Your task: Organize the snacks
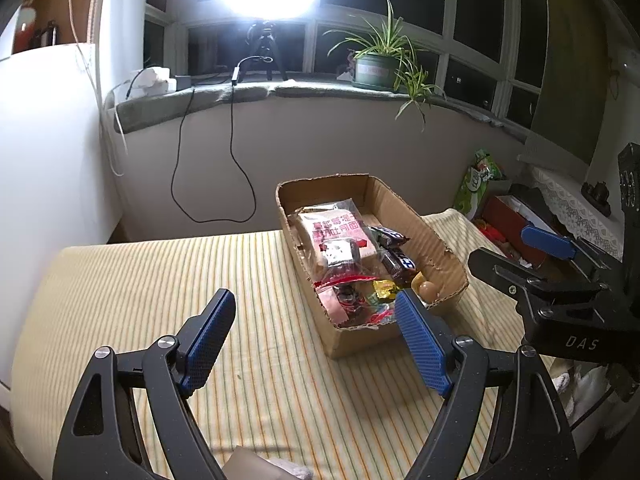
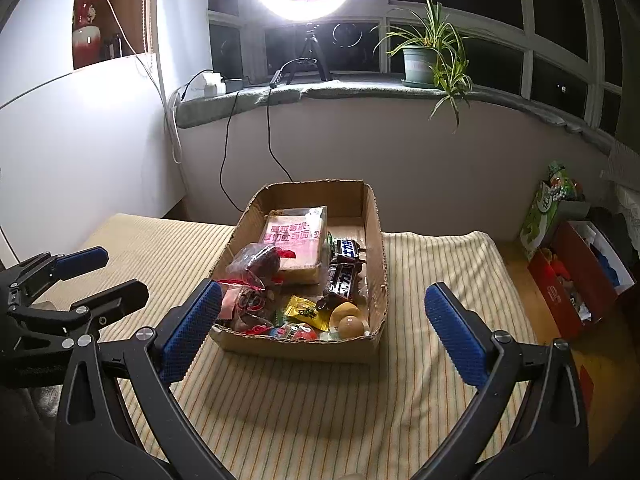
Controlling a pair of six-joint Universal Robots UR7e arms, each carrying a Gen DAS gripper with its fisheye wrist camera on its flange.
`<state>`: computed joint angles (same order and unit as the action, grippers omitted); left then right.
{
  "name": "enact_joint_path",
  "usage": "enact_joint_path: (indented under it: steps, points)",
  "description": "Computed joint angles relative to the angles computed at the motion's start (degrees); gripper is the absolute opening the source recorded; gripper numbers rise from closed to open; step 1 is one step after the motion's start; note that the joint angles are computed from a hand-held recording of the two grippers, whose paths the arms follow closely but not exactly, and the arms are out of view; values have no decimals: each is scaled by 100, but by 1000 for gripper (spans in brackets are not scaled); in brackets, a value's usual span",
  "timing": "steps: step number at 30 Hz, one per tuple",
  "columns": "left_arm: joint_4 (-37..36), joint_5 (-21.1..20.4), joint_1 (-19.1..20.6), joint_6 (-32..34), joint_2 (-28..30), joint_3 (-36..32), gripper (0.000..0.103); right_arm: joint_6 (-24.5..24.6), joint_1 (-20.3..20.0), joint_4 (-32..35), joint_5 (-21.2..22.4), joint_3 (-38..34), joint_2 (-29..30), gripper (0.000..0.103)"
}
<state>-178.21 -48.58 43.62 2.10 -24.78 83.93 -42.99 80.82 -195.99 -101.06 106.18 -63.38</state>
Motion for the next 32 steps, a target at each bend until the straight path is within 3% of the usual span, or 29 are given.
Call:
enact_joint_path:
  steps: [32]
  points:
    - [-336,71,-53,156,-30,120,82,82,31,-65,-61,72,-25,103]
